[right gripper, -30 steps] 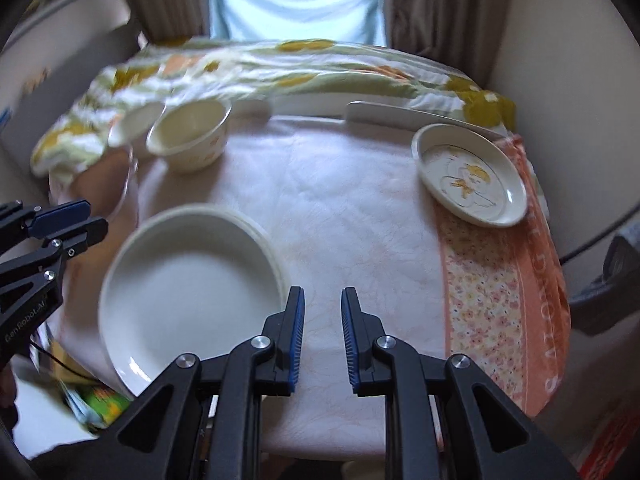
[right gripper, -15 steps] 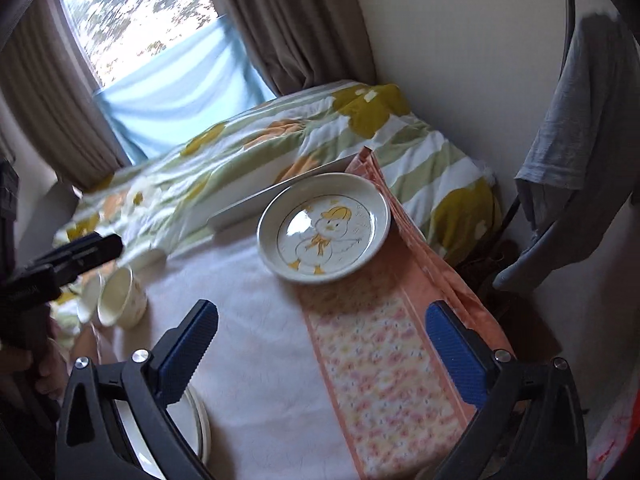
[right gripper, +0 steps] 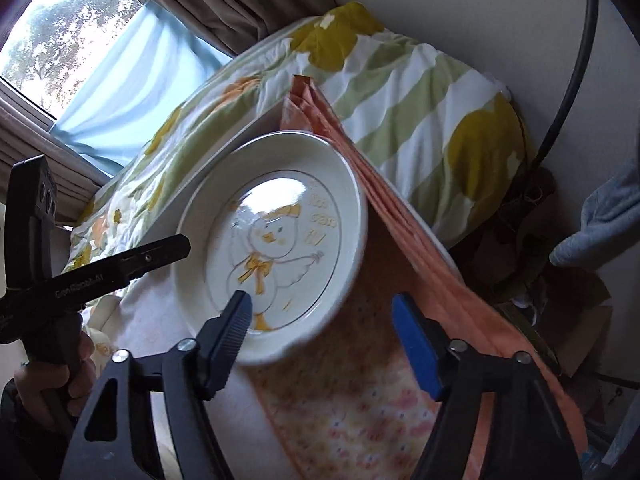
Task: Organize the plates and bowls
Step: 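Grasp the rim of the small duck plate on the orange cloth with the right gripper, then carry the small duck plate and lower it onto the white plate stack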
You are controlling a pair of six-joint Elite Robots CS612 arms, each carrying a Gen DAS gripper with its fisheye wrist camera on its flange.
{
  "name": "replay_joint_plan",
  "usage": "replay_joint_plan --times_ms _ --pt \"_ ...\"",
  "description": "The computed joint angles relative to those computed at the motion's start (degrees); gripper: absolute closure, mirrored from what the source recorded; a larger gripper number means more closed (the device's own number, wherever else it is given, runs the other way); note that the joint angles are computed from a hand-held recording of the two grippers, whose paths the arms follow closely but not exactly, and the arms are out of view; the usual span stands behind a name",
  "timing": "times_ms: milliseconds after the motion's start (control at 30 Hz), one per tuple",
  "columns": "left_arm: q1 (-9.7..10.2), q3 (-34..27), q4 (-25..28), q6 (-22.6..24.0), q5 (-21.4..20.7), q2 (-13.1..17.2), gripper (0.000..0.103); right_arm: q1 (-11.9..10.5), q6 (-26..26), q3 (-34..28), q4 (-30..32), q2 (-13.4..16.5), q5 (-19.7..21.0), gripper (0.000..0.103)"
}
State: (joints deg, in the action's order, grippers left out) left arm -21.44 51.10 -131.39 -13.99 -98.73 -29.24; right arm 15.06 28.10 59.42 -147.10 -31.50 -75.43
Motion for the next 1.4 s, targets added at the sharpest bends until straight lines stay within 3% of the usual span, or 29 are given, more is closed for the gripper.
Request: replay_joint_plan --times_ms 167,300,500,733,1033,1200,1400 --pt "0.16 -3.7 2.8 0.7 -0.7 2.2 0.071 -0.2 -0.7 -1.7 0.3 1.2 0.1 0.053" --pt "0.07 -3.8 2.6 1.4 -0.1 2.3 0.080 -0.2 -1.1 -3.5 1.3 2.3 0.3 0.072" --pt "0.14 -3.8 2.3 1.6 0.0 2.3 0.083 -0.1 -1.3 -4.2 2.7 2.6 -1.9 0.087" --pt "0.13 -2.8 1.5 2.1 0.6 1.8 0.083 0.1 -2.8 -4.8 4.1 2.6 -2.9 0.088" --pt "-0.24 1.6 -2.7 2.5 2.0 -1.4 0.083 0.5 -4.5 -2.6 1.7 0.9 -3.9 0.088" --pt "-0.39 7.2 -7.6 1.8 3.0 -5.2 0.083 1.2 -6.8 -0.6 -1.1 -0.9 -5.7 0.088" --pt "-0.38 17.5 -15.8 -0.7 4.4 -11.9 0.083 2.2 -9.8 2.5 -4.7 -3.8 -6.0 0.088"
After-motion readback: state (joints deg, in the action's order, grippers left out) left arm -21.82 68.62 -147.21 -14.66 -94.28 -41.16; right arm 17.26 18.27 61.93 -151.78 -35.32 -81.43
